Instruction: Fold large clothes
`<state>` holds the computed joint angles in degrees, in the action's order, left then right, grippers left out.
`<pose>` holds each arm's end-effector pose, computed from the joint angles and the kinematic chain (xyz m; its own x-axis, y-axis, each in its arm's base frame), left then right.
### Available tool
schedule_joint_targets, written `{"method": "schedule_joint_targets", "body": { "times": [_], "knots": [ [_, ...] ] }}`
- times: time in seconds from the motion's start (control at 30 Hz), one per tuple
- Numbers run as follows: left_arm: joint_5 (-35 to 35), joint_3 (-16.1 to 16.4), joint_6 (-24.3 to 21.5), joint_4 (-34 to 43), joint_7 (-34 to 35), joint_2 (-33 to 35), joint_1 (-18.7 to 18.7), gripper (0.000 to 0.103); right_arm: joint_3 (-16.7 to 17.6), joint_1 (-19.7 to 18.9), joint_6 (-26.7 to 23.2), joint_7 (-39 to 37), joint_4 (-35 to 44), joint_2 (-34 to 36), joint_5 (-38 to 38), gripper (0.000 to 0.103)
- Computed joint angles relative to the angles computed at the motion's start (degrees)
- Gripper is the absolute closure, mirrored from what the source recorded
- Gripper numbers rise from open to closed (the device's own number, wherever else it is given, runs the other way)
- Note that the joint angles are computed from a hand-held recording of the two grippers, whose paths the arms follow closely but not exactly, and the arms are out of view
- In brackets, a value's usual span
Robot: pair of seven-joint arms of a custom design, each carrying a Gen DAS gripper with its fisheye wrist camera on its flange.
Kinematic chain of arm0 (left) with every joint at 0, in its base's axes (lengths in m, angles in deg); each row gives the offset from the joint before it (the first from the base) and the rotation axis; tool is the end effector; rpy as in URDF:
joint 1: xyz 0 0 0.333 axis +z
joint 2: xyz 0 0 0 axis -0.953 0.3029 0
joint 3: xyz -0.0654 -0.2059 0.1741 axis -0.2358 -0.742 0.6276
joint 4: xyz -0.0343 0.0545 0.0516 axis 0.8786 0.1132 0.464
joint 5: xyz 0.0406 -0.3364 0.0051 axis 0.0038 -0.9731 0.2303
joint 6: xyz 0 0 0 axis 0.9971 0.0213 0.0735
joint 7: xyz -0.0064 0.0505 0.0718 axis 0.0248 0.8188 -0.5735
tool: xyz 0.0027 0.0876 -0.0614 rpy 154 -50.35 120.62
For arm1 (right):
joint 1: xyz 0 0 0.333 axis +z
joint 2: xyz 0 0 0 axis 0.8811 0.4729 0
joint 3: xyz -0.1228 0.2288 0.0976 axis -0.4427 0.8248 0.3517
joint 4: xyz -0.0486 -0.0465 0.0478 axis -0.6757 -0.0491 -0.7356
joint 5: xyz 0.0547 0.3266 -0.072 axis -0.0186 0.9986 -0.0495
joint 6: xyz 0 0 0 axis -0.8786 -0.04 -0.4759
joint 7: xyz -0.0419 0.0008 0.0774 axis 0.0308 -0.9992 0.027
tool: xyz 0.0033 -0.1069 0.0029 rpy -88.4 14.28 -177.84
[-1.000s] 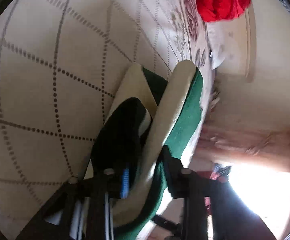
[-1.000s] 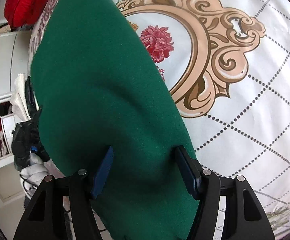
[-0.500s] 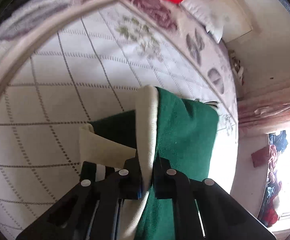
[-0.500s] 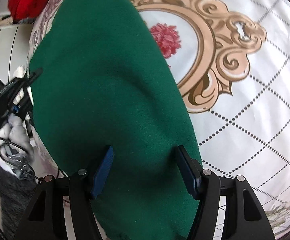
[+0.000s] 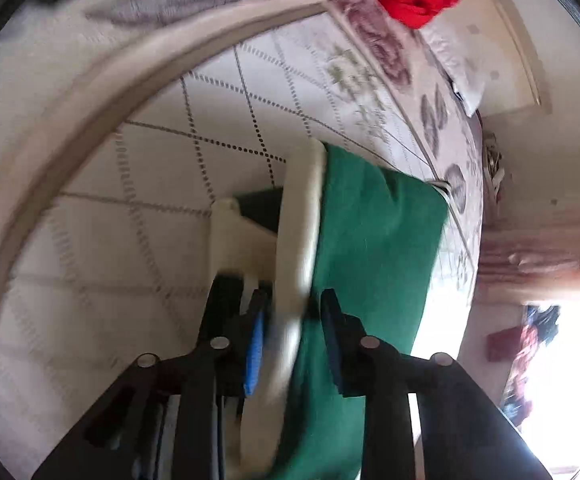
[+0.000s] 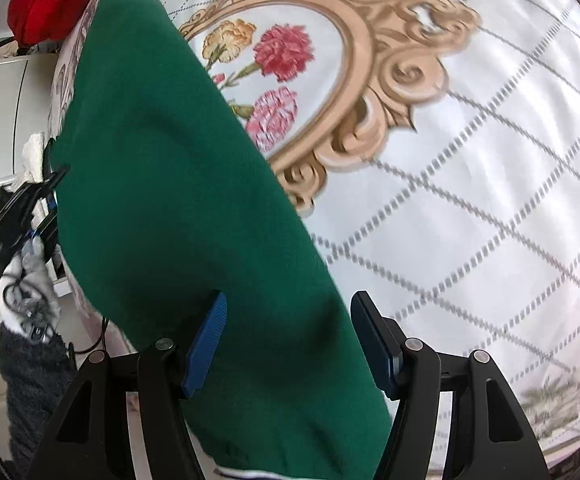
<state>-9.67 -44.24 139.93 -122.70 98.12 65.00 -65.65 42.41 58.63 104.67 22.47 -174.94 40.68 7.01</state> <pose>0.5948 -0.0317 0.4917 0.2579 -0.7800 0.5702 -0.9360 -0.3480 -0.0527 0.3509 -0.0436 0.4675 -0.4585 -0.7669 -0.4490 -0.8887 0.3948 0.2332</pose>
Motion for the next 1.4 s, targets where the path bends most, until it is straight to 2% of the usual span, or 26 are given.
{"method": "schedule_joint_targets", "body": {
  "times": [0.07, 0.17, 0.23, 0.33, 0.37, 0.43, 0.47, 0.53, 0.67, 0.73, 0.8, 0.9, 0.97, 1.03, 1.07, 1.13, 1.17, 1.2, 1.27, 1.4],
  "knots": [
    [2.3, 0.1, 0.7, -5.1, -0.1, -6.3, -0.9, 0.074, -0.6, -0.8, -2.4, 0.2, -1.1, -2.8, -0.9, 0.036],
    [2.1, 0.3, 1.5, -14.2, -0.1, -16.1, -3.1, 0.074, -1.1, -1.7, -7.2, 0.6, -1.6, -6.7, -2.5, 0.036],
    [3.5, 0.2, 2.7, -19.4, 0.3, -20.1, -5.2, 0.074, -1.5, -2.0, -10.0, 0.2, -1.8, -8.8, -3.5, 0.037],
    [11.3, -0.2, 5.3, -24.1, -5.2, -18.1, -7.2, 0.074, -1.8, -2.4, -12.2, -1.4, -2.0, -9.9, -5.1, 0.036],
    [11.1, 0.4, 6.8, -26.1, -5.9, -16.9, -7.2, 0.071, -1.6, -2.6, -12.8, -1.9, -2.1, -10.1, -6.0, 0.036],
    [5.6, 1.8, 10.5, -29.8, -4.5, -16.3, -6.8, 0.067, -1.2, -3.0, -12.9, -2.2, -1.7, -9.9, -7.3, 0.036],
    [5.8, 2.0, 10.1, -29.5, -4.0, -16.2, -6.7, 0.060, -1.2, -3.1, -12.8, -2.3, -1.8, -10.3, -7.3, 0.036],
    [7.4, 2.2, 7.3, -27.9, -2.8, -16.9, -6.6, 0.062, -1.1, -3.5, -12.7, -2.2, -1.8, -11.2, -7.4, 0.036],
    [5.5, 3.5, 0.2, -29.0, -1.1, -24.2, -6.5, 0.064, -0.7, -3.6, -13.7, -0.6, -3.1, -14.1, -6.7, 0.037],
    [3.9, 4.7, -4.4, -33.1, -0.4, -31.0, -6.8, 0.061, -0.9, -3.7, -15.7, -0.1, -4.2, -15.7, -6.7, 0.037],
    [4.2, 5.2, -8.0, -36.9, -1.4, -36.3, -7.1, 0.046, -1.2, -3.7, -19.0, -0.3, -5.9, -18.4, -7.3, 0.036],
    [5.0, 5.4, -16.1, -44.9, -4.5, -44.4, -8.1, 0.046, -0.9, -4.1, -23.5, -0.5, -8.4, -22.2, -9.3, 0.037],
    [4.2, 5.1, -18.4, -51.1, -7.1, -49.1, -8.7, 0.046, 0.0, -4.4, -25.3, 0.5, -10.2, -23.9, -9.3, 0.036],
    [2.8, 4.4, -17.9, -56.7, -9.0, -54.3, -9.5, 0.053, -0.2, -4.7, -26.2, 0.5, -12.5, -25.2, -9.5, 0.037],
    [3.1, 3.3, -16.4, -58.8, -9.9, -57.3, -9.9, 0.076, -0.1, -4.9, -26.9, 0.5, -14.2, -26.4, -9.9, 0.036],
    [3.8, 2.6, -14.2, -60.3, -10.7, -60.8, -11.1, 0.083, -0.1, -5.1, -27.0, 0.2, -16.5, -27.7, -9.9, 0.037],
    [3.8, 2.7, -13.3, -60.4, -11.5, -62.5, -11.6, 0.084, -0.4, -5.4, -26.7, -0.5, -17.7, -29.2, -9.8, 0.059],
    [3.5, 3.1, -12.8, -60.5, -12.1, -63.4, -12.0, 0.085, 0.1, -5.8, -26.1, -0.4, -18.5, -30.9, -9.9, 0.075],
    [2.8, 4.7, -12.5, -61.3, -13.4, -67.3, -12.3, 0.086, 1.5, -5.7, -25.8, 0.4, -18.7, -33.3, -10.5, 0.091],
    [5.3, 5.4, -14.0, -63.2, -12.7, -68.4, -13.1, 0.086, 1.5, -5.2, -26.7, 1.3, -16.6, -35.8, -11.4, 0.096]
  ]
}}
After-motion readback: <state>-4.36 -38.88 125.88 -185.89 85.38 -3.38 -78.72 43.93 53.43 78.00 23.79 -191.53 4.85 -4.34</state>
